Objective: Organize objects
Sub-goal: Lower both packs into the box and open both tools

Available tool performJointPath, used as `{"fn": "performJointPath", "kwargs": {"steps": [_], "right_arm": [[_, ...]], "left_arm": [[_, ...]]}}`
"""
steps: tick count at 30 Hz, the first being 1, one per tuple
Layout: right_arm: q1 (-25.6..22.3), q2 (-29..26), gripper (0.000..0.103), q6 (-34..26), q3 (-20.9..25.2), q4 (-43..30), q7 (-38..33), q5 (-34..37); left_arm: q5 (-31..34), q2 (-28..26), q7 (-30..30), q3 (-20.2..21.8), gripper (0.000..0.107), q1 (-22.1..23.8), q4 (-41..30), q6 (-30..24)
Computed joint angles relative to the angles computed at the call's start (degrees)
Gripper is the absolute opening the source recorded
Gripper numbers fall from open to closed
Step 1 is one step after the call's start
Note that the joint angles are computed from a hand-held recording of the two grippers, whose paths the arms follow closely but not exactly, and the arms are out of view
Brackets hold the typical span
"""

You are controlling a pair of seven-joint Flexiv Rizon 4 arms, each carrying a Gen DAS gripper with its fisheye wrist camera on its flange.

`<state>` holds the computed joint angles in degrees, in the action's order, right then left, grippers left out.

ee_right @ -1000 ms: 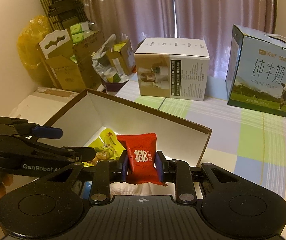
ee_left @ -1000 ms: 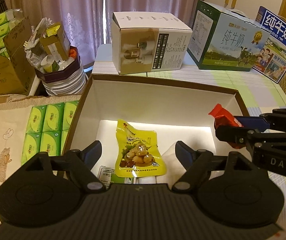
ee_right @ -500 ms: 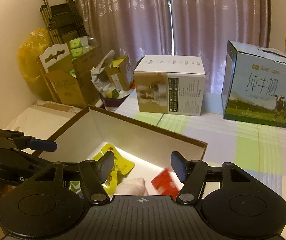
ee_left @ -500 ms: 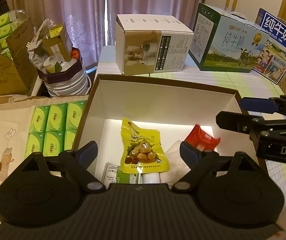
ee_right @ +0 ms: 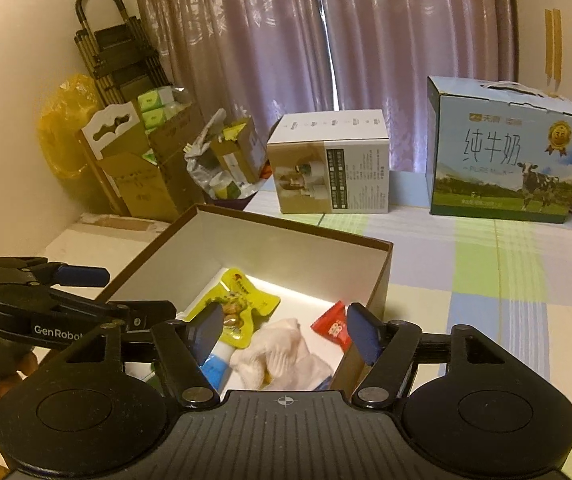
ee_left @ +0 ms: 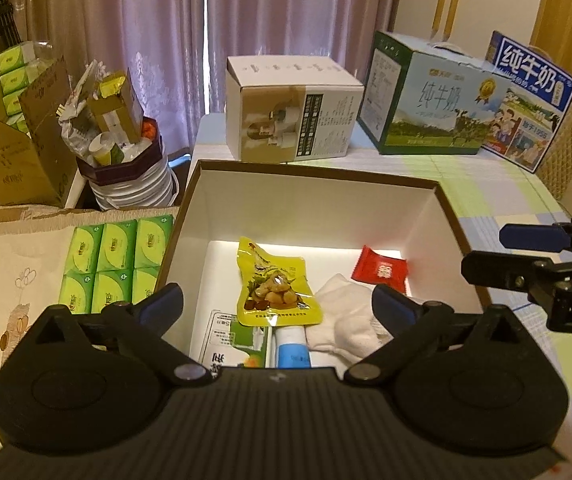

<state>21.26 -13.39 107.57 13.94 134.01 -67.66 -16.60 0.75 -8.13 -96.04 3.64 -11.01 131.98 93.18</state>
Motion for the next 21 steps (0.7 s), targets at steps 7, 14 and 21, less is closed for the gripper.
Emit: {"fn": "performJointPath", "kwargs": {"steps": [7, 14, 21], "right_arm": [[2.5, 4.7, 0.066, 0.9, -0.8, 4.2, -1.3, 2.8], [1.2, 9.1, 0.067, 2.2, 1.1, 8.2, 0.2, 2.3], [-2.6, 13.7, 0.068, 6.0, 0.2, 14.1, 7.4, -8.8]], "left_arm": [[7.9, 3.7, -7.6, 4.0, 0.102, -2.9, 1.3, -0.1], [22.1, 10.5, -21.4, 3.0, 0.102, -0.6, 1.9, -3.7], [30.2, 19.1, -31.0, -6.1, 0.102, 6.2, 4.5, -9.1]]}}
